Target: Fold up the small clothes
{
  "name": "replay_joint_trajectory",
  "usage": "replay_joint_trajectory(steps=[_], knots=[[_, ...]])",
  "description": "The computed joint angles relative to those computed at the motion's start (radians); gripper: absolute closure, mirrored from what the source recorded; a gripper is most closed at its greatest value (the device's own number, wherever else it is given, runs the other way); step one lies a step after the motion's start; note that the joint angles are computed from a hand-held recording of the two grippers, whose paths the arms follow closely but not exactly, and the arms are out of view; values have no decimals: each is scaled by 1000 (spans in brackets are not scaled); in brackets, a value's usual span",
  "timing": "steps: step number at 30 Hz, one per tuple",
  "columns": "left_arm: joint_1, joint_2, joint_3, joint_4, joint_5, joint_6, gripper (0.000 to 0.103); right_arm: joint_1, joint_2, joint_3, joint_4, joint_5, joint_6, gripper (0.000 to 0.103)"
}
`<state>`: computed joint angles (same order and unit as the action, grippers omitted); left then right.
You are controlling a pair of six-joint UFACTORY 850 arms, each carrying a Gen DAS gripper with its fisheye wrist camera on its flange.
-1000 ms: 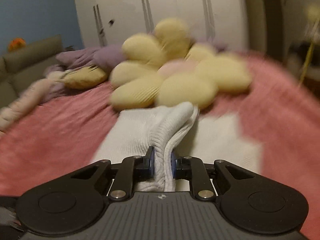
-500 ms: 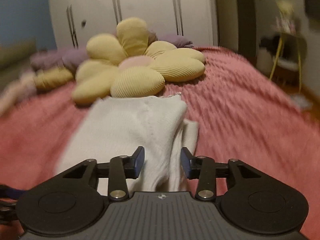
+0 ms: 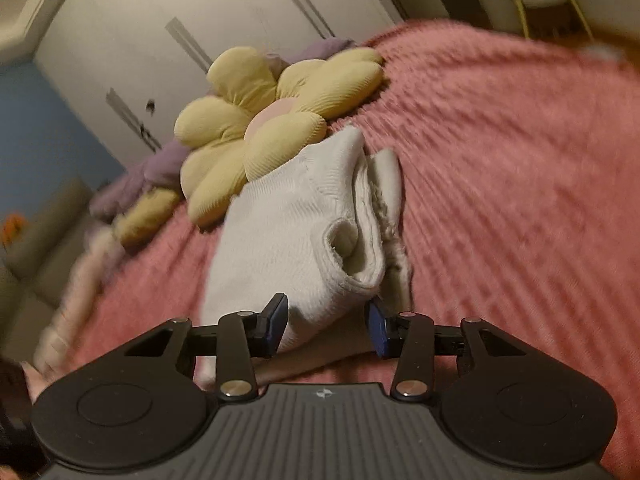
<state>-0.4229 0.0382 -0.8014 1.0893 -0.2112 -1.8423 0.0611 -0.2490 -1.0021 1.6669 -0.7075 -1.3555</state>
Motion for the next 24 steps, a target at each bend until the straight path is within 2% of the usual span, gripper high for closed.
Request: replay_joint_trajectory(steps=[3,4,5,6,9,11,12,14,15,16,18,19,20,22,24], knots=[[6,-4,-5,2,9,-21,24,-9,-50,-24,22,-56,112,63],[10,-5,-6,2,20,-27,24,-8,-68,-33,24,-74,136,66],[15,-6,-7,0,31,-28,24,-1,-79,-44,10,-70,156,76],[19,-8,-10,-12,38,-14,24,11,-86,-55,-18,-45,174,86],[30,-12,-19,-16,36,6,24,48,-56,-44,-28,58,93,94],[37,-14,-24,-9,32,6,24,61,-18,-17,23,87,-1,95],[41,-16,-28,-7,32,5,24,54,-9,-8,36,60,-2,95],[50,-23,-37,-38,34,36,22,13,-30,-7,39,-76,111,95],[55,-26,-41,-56,39,57,21,-1,-45,-8,40,-115,165,95],[62,-31,-46,-83,52,93,18,-7,-55,-8,36,-112,192,95],[71,-42,-55,-110,64,136,16,5,-51,-13,-44,8,157,95],[75,-49,-62,-138,62,173,16,14,-47,-9,-48,41,104,95],[79,-57,-70,-153,58,195,15,13,-35,-3,-48,43,65,95],[90,-67,-78,-179,60,219,15,11,-6,6,-50,57,19,85],[109,-76,-80,-166,97,193,15,5,26,19,-22,71,-58,75]])
